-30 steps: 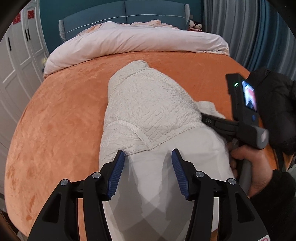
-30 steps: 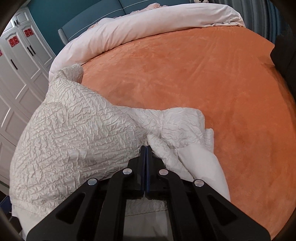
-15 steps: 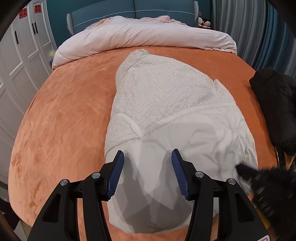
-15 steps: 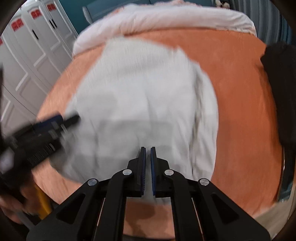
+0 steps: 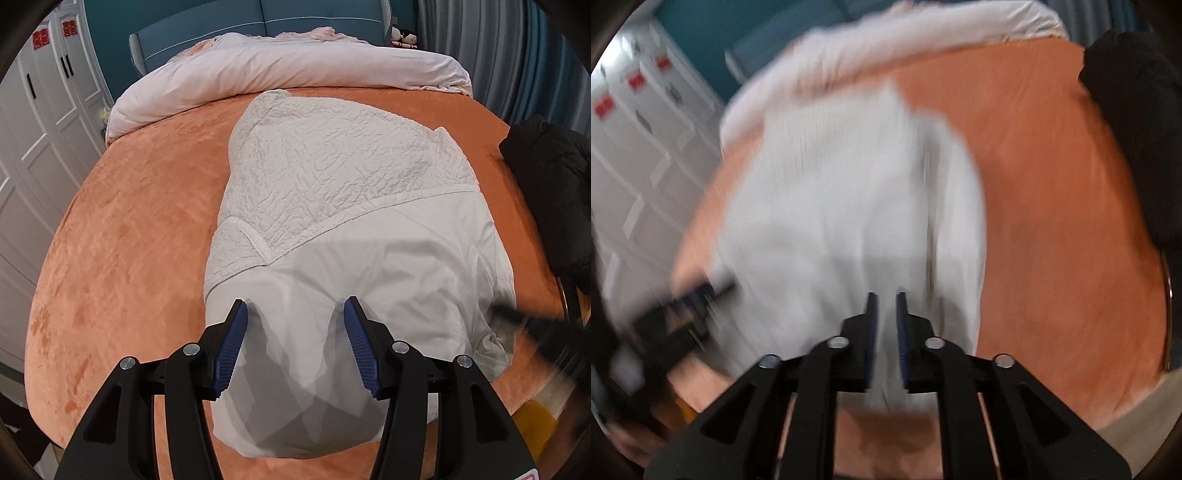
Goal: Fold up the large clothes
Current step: 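Grasp the folded jacket's edge with the right gripper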
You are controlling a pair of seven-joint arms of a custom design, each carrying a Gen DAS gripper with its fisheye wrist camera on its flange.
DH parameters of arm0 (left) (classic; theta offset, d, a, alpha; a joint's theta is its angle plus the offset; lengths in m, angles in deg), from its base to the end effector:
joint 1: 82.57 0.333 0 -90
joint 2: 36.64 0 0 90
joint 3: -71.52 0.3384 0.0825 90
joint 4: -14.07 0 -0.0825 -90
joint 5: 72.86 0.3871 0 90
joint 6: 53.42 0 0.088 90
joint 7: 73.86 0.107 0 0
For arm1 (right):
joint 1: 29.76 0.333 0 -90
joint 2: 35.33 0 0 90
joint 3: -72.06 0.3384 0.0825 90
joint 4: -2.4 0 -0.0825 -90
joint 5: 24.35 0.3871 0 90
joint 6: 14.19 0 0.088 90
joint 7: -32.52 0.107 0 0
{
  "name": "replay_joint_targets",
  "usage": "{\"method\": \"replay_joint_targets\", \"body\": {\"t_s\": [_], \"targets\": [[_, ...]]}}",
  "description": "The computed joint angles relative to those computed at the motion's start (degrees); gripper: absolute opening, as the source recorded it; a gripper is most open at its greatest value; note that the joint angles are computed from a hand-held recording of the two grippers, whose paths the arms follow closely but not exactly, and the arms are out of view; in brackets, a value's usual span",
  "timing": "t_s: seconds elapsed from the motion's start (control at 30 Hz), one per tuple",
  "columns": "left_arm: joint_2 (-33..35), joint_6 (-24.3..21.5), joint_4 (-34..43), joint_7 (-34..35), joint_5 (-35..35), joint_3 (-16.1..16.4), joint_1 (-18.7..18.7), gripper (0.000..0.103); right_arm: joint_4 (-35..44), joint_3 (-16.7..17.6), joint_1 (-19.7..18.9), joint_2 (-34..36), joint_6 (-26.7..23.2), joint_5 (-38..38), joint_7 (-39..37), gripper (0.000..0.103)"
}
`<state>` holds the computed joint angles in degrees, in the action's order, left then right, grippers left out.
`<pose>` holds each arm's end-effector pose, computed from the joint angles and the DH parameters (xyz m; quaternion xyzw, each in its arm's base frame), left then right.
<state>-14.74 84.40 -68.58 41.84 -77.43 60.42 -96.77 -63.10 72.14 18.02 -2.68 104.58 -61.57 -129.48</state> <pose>0.6699 -0.2880 0.5618 -0.3539 0.8871 -0.2506 0.1580 0.5389 0.5487 0.5414 -0.3377 0.8751 -0.1616 0.3067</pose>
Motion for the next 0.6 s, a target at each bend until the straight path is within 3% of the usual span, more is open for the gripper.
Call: {"method": "replay_joint_targets", "body": {"t_s": [0.03,0.1,0.2,0.3,0.37,0.4,0.43,0.53,0.6], "targets": [[0.0,0.4,-0.2,0.0,0.2,0.0,-0.1,0.052,-1.9,-0.9,-0.2,-1.6,1.2,-1.4,1.2,0.029],[-0.1,0.5,-0.4,0.0,0.1,0.0,0.0,0.052,-1.4,-1.2,-1.3,-1.9,-0.2,-1.9,-0.1,0.04],[0.6,-2.4,1.9,0.5,-3.2,-0.9,1.2,0.052,3.1,-0.7,-4.1,1.2,-0.9,0.5,-4.5,0.045],[1.9,-3.1,5.4,0.0,-5.9,-1.1,2.0,0.052,3.8,-0.4,-6.8,3.1,3.2,3.7,-6.5,0.049],[3.4,-3.2,8.4,-0.4,-5.8,-0.8,1.8,0.052,1.6,-0.6,-7.8,3.0,9.7,4.7,-6.6,0.035],[4.7,-3.6,10.6,-1.0,-5.4,-0.5,1.6,0.052,-1.1,-0.2,-8.6,1.4,12.3,3.9,-6.2,0.021],[6.1,-4.3,13.0,-1.5,-5.2,-0.4,1.4,0.052,-1.7,-1.8,-7.5,1.1,13.9,3.2,-5.5,0.013],[9.7,-6.7,18.9,-2.9,-4.4,-0.1,0.8,0.052,-6.8,-5.0,-3.7,-2.8,13.3,-3.7,2.1,0.007],[11.1,-8.0,20.8,-3.1,-3.9,-0.2,0.4,0.052,-10.0,-4.6,-2.6,-5.0,10.3,-6.1,6.6,0.007]]}}
